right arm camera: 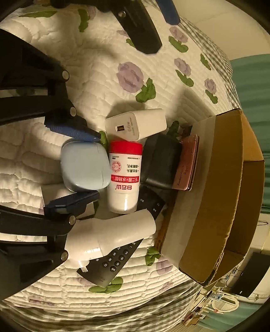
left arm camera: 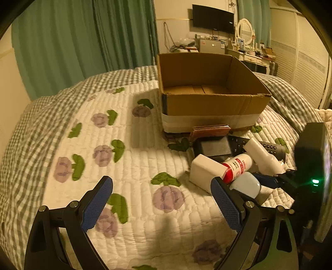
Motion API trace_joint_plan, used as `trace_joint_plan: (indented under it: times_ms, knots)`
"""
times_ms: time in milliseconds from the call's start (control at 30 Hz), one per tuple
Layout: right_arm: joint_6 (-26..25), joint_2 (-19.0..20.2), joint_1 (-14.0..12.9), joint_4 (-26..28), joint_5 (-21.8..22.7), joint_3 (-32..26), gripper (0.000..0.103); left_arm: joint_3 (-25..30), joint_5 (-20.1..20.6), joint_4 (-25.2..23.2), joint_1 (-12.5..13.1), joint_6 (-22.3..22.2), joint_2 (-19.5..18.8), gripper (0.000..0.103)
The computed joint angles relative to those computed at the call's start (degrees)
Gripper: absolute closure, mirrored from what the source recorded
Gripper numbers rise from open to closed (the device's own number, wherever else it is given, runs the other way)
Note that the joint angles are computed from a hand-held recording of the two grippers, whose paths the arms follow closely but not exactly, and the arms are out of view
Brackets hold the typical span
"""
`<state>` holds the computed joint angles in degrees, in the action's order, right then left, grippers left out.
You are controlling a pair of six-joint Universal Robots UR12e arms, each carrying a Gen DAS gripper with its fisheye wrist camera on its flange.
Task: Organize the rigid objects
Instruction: 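Grasp the light blue earbud case with the right tool while the left tool grasps the white cube charger, then carry both held items over the cardboard box and open both tools to drop them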
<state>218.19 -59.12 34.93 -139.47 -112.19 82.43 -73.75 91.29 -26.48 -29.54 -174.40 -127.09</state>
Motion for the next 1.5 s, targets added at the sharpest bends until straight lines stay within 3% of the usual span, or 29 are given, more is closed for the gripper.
trace_joint_plan:
  times_ms: [233, 367, 467, 600, 767, 800, 867, 900, 1033, 1267, 1367, 1500]
  knots:
    - [0.5, -3.2, -0.2, -6.8, -3.6, 3.5, 0.054, 3.1, -1.5, -5.3, -0.5, 4.3, -2.0, 0.006]
    - [2.2, -3.5, -0.4, -6.4, -4.8, 4.0, 0.054, 6.2, -4.1, -9.5, -0.4, 6.9, -3.9, 0.006]
    - [3.3, -4.1, -0.8, -7.4, -3.4, 5.0, 0.054, 8.9, -6.8, -15.2, -0.2, 9.2, -5.2, 0.007]
    - [3.6, -4.2, -1.0, -5.7, -4.2, 4.7, 0.054, 12.1, -6.9, -18.8, -0.5, 12.3, -7.0, 0.008]
    - [4.7, -4.4, -1.2, -5.9, -4.0, 5.0, 0.054, 13.0, -7.7, -16.3, -0.8, 16.8, -8.0, 0.011]
    - [4.7, -4.3, -1.2, -5.7, -4.2, 5.0, 0.054, 12.9, -8.6, -15.9, -0.7, 17.4, -8.0, 0.015]
    - [5.0, -4.2, -1.2, -5.2, -4.4, 4.9, 0.054, 12.6, -11.7, -15.7, -0.3, 18.2, -7.8, 0.042]
    - [5.2, -4.2, -1.2, -5.0, -4.4, 4.8, 0.054, 12.3, -13.2, -15.5, -0.1, 18.5, -7.6, 0.045]
    - [4.9, -4.2, -1.1, -4.7, -4.7, 4.7, 0.054, 11.2, -12.5, -14.2, -0.4, 18.4, -7.1, 0.045]
    - [4.1, -5.2, -0.4, -5.6, -6.4, 5.0, 0.054, 9.8, -8.2, -13.3, -0.5, 12.2, -4.9, 0.045]
    - [3.0, -6.0, 0.1, -6.2, -8.2, 4.7, 0.054, 9.8, -8.1, -14.0, -0.1, 10.6, -3.8, 0.046]
    - [1.9, -7.3, 0.3, -6.8, -8.9, 4.2, 0.054, 9.0, -6.2, -11.3, 0.0, 9.4, -1.7, 0.046]
